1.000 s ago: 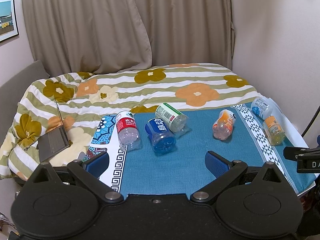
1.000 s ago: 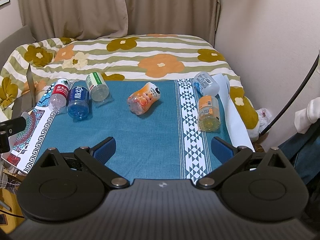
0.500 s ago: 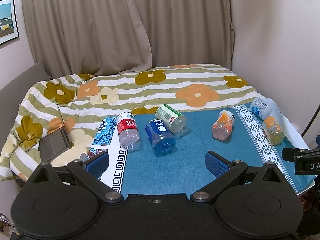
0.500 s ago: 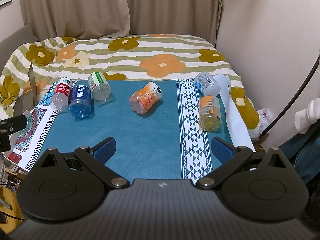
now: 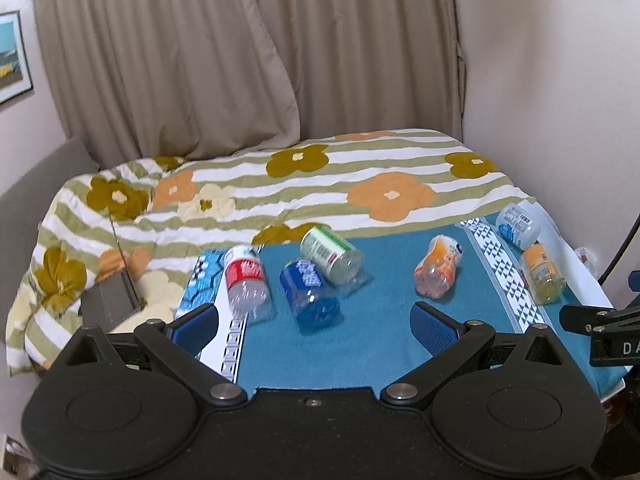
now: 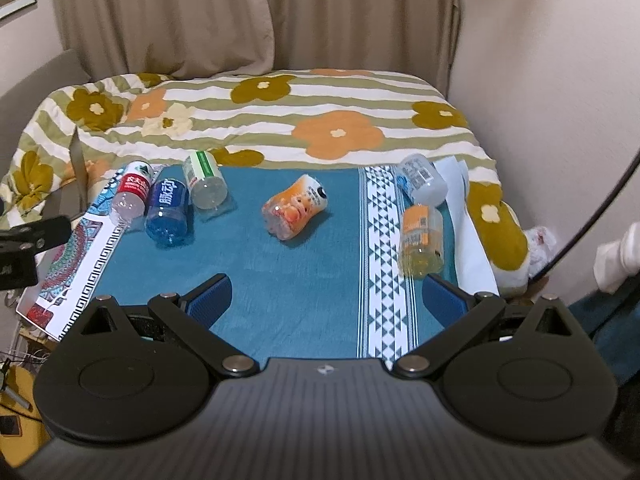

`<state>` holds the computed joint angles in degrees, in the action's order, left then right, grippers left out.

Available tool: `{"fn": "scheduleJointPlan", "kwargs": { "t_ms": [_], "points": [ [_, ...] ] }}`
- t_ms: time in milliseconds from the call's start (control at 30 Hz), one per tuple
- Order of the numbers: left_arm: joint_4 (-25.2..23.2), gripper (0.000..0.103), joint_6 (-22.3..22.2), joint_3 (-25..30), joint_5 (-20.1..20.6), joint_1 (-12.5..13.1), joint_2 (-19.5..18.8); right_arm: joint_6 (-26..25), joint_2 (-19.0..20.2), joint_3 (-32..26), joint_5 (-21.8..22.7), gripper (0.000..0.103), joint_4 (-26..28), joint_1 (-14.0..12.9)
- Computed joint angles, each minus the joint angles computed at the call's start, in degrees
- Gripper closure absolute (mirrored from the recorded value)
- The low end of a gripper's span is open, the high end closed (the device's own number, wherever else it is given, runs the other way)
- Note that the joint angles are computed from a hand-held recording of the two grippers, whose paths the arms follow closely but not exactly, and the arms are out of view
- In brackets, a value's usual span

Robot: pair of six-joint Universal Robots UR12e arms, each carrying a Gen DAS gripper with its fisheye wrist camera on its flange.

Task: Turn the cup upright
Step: 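Move the left tool toward the orange-printed cup lying on its side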

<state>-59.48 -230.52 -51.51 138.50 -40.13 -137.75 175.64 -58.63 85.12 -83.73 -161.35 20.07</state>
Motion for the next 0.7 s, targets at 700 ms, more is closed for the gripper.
{"fn": "scheduleJointPlan", "kwargs": {
  "t_ms": [700],
  "points": [
    [-2.97, 0.0, 29.8, 33.5, -27.2, 9.03, -20.34, 12.3, 8.48, -11.76, -4.31, 0.0, 10.34, -1.83]
  ]
}}
